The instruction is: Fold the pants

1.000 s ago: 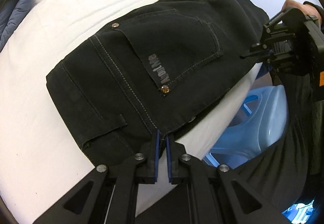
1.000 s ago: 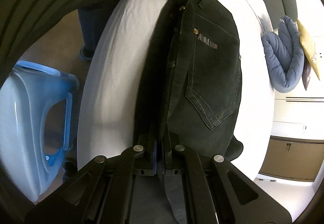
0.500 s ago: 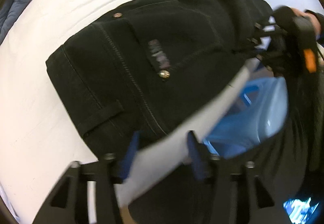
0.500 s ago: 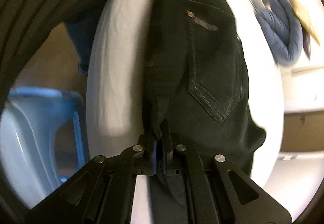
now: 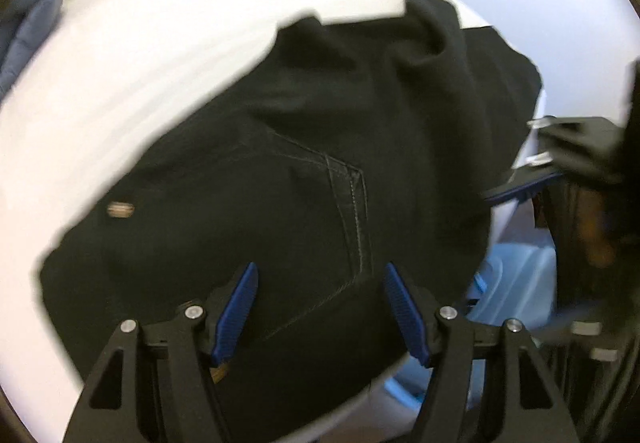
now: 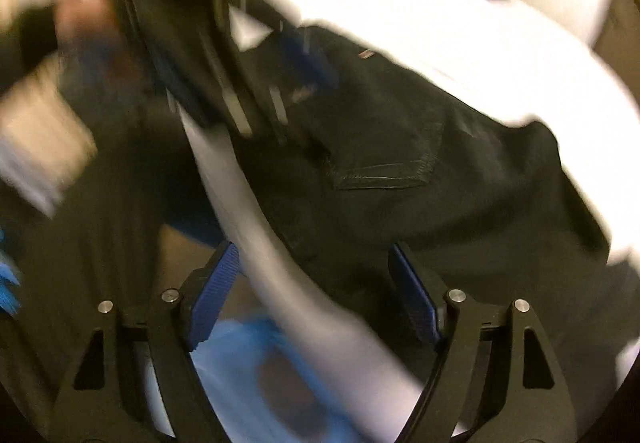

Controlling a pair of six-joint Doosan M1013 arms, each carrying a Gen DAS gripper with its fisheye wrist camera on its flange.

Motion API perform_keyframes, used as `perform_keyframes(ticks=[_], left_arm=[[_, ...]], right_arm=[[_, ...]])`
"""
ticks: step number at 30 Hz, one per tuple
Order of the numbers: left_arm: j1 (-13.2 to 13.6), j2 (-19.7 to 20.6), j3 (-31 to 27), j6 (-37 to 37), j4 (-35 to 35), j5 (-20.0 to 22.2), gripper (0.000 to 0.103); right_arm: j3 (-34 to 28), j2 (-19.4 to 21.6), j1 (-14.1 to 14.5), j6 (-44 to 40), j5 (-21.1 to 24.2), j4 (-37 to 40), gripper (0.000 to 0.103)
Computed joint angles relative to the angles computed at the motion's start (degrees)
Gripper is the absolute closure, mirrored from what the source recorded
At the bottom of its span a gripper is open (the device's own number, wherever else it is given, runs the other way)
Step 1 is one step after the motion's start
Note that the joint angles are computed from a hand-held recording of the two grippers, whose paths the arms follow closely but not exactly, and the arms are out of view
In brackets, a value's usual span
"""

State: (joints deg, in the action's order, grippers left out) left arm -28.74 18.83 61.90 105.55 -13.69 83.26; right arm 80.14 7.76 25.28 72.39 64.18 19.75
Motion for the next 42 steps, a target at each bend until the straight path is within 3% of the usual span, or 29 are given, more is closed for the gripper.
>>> perform_keyframes(ticks=[3, 5, 8, 12, 15, 17, 22, 23, 25, 29, 31, 34, 35, 36, 39, 42], left_arm=[[-1.4, -0.9, 3.2, -0.4, 3.4, -3.1, 0.033], [-1.3, -0.8, 2.4, -1.7, 3.1, -1.7, 0.033], [-1.5, -1.1, 0.8, -2.8, 1.4, -1.9, 0.057], [-0.9, -0.9, -0.9, -6.5, -1.4, -6.6, 0.057], [-0.9, 0.7, -1.1, -10.7, -2.1, -6.0, 0.057], [-0.9, 0.7, 0.6, -13.5, -3.1, -6.4, 0.058], [1.2, -0.4, 4.1, -19.1, -9.3, -10.7, 0.061], [1.5, -0.7, 5.1, -19.6, -9.9, -11.4, 0.068], [2.1, -0.7, 5.7, -20.2, -11.4, -11.9, 0.07], [2.9, -0.8, 6.1, -20.1, -12.5, -11.6, 0.07], [2.8, -1.1, 6.5, -19.9, -12.0, -11.7, 0.07], [2.6, -1.3, 6.6, -20.4, -11.9, -12.0, 0.07], [2.6, -0.9, 5.9, -20.7, -11.9, -11.7, 0.07], [2.3, -0.4, 5.2, -21.1, -11.9, -11.8, 0.07], [1.8, 0.0, 4.5, -21.2, -11.1, -11.7, 0.07], [0.8, 0.7, 3.4, -21.5, -9.5, -11.1, 0.07]], right_arm=[[3.5, -3.4, -6.2, 6.4, -4.7, 9.5, 0.026], [5.4, -5.2, -10.7, 11.3, -6.7, 13.2, 0.026], [9.0, -7.5, -19.7, 16.1, -12.1, 20.1, 0.029], [10.8, -7.4, -28.3, 20.8, -16.5, 24.6, 0.04], [10.3, -5.7, -31.9, 27.8, -17.8, 21.9, 0.05], [10.2, -4.3, -33.7, 30.0, -18.0, 22.7, 0.051], [9.8, -1.3, -35.7, 39.7, -17.5, 18.8, 0.051], [10.4, -1.0, -36.0, 40.6, -18.0, 19.8, 0.051], [11.9, -0.6, -35.8, 40.2, -20.5, 21.9, 0.054], [10.5, 1.3, -35.7, 39.1, -21.3, 23.2, 0.058], [9.3, 2.7, -35.8, 38.9, -21.2, 23.8, 0.064], [7.8, 3.8, -35.7, 38.2, -20.7, 23.3, 0.086], [6.8, 4.4, -35.2, 38.6, -20.8, 21.1, 0.097], [6.0, 4.5, -34.7, 39.6, -21.3, 17.5, 0.098], [6.1, 2.6, -33.3, 41.8, -24.4, 8.5, 0.099], [8.8, -1.6, -33.5, 44.9, -27.5, 5.9, 0.099]])
